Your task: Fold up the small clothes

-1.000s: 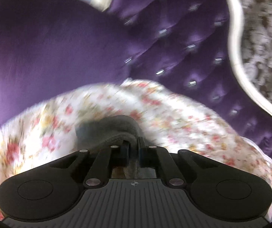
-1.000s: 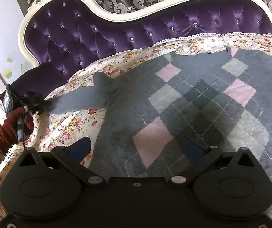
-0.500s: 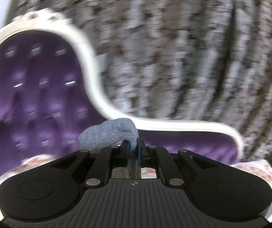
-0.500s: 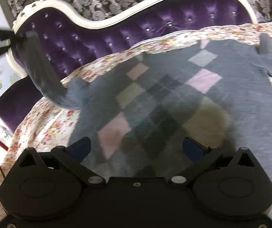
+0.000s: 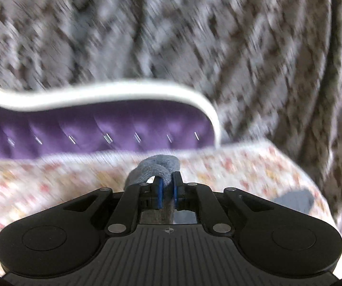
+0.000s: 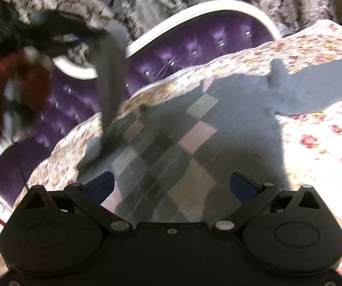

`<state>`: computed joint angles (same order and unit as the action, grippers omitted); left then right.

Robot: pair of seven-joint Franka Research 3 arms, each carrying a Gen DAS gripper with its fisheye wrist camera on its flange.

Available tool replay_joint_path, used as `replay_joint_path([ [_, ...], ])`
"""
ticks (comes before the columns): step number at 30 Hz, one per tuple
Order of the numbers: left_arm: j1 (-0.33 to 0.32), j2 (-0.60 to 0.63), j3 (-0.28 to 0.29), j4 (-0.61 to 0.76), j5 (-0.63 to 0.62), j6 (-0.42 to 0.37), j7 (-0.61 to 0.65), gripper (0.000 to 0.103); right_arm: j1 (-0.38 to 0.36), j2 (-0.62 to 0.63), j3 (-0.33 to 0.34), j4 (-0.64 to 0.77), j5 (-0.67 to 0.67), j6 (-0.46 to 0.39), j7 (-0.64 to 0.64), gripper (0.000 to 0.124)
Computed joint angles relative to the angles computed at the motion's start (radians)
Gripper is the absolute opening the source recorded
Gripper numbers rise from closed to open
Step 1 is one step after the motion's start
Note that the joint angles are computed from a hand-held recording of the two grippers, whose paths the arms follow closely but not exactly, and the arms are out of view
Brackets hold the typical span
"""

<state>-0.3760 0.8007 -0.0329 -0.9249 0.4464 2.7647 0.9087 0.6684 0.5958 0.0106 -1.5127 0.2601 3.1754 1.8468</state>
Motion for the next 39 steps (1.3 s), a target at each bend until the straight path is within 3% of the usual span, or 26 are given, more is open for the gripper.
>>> replay_joint_path([
  [4, -0.004, 0.098, -0.065, 0.103, -0.060, -0.107, 0.117, 0.009, 0.036, -0.022, -0.065, -0.032, 0.013, 0.027, 0.043, 0.102],
  [6, -0.012, 0.103, -0.064, 0.105, -0.073, -0.161, 0.159, 0.010, 0.044, -0.030, -0.083, -0.045, 0.019, 0.041, 0.056, 0.102],
  [9, -0.021, 0.017, -0.035, -0.049, -0.041, -0.106, 0.156, 0.016, 0.056, -0.036, -0.104, -0.056, 0.028, 0.054, 0.066, 0.102],
  [10, -0.028, -0.013, -0.018, -0.103, -0.018, -0.073, 0.136, 0.035, 0.059, -0.037, -0.110, -0.057, 0.030, 0.055, 0.069, 0.102],
  [11, -0.035, -0.049, 0.006, -0.166, 0.012, -0.032, 0.104, 0.044, 0.064, -0.037, -0.115, -0.058, 0.033, 0.055, 0.071, 0.102],
  [13, -0.059, -0.121, 0.066, -0.286, 0.094, 0.036, 0.016, 0.045, 0.055, -0.033, -0.104, -0.051, 0.033, 0.051, 0.067, 0.102],
  [15, -0.075, -0.166, 0.104, -0.350, 0.164, 0.045, -0.056, 0.045, 0.047, -0.039, -0.092, -0.060, 0.031, 0.053, 0.058, 0.102],
  [19, -0.098, -0.215, 0.165, -0.416, 0.279, -0.057, -0.221, 0.045, 0.038, -0.037, -0.075, -0.057, 0.026, 0.043, 0.044, 0.102],
  [23, -0.077, -0.186, 0.153, -0.376, 0.299, -0.310, -0.228, 0.045, 0.041, -0.035, -0.078, -0.055, 0.021, 0.032, 0.045, 0.102],
  [24, -0.088, -0.184, 0.178, -0.385, 0.297, -0.351, -0.230, 0.047, 0.042, -0.034, -0.078, -0.056, 0.019, 0.032, 0.045, 0.102],
  [26, -0.055, -0.240, 0.159, -0.480, 0.410, -0.322, -0.383, 0.048, 0.054, -0.033, -0.094, -0.057, 0.014, 0.030, 0.050, 0.102],
  [27, -0.065, -0.253, 0.178, -0.497, 0.399, -0.337, -0.408, 0.048, 0.062, -0.031, -0.104, -0.056, 0.010, 0.028, 0.053, 0.102],
  [29, -0.042, -0.288, 0.162, -0.541, 0.401, -0.343, -0.473, 0.051, 0.071, -0.027, -0.116, -0.051, 0.004, 0.023, 0.060, 0.102],
  [31, -0.011, -0.318, 0.139, -0.588, 0.409, -0.301, -0.511, 0.052, 0.078, -0.019, -0.125, -0.043, -0.003, 0.019, 0.065, 0.102],
  [34, 0.001, -0.326, 0.113, -0.600, 0.459, -0.303, -0.557, 0.053, 0.128, 0.002, -0.188, -0.025, -0.025, 0.010, 0.089, 0.102],
  [38, 0.036, -0.344, 0.085, -0.644, 0.517, -0.263, -0.662, 0.054, 0.266, 0.055, -0.371, 0.014, -0.085, -0.006, 0.150, 0.102],
  [39, 0.043, -0.351, 0.081, -0.662, 0.545, -0.246, -0.693, 0.055, 0.271, 0.066, -0.381, 0.034, -0.099, -0.014, 0.154, 0.102],
])
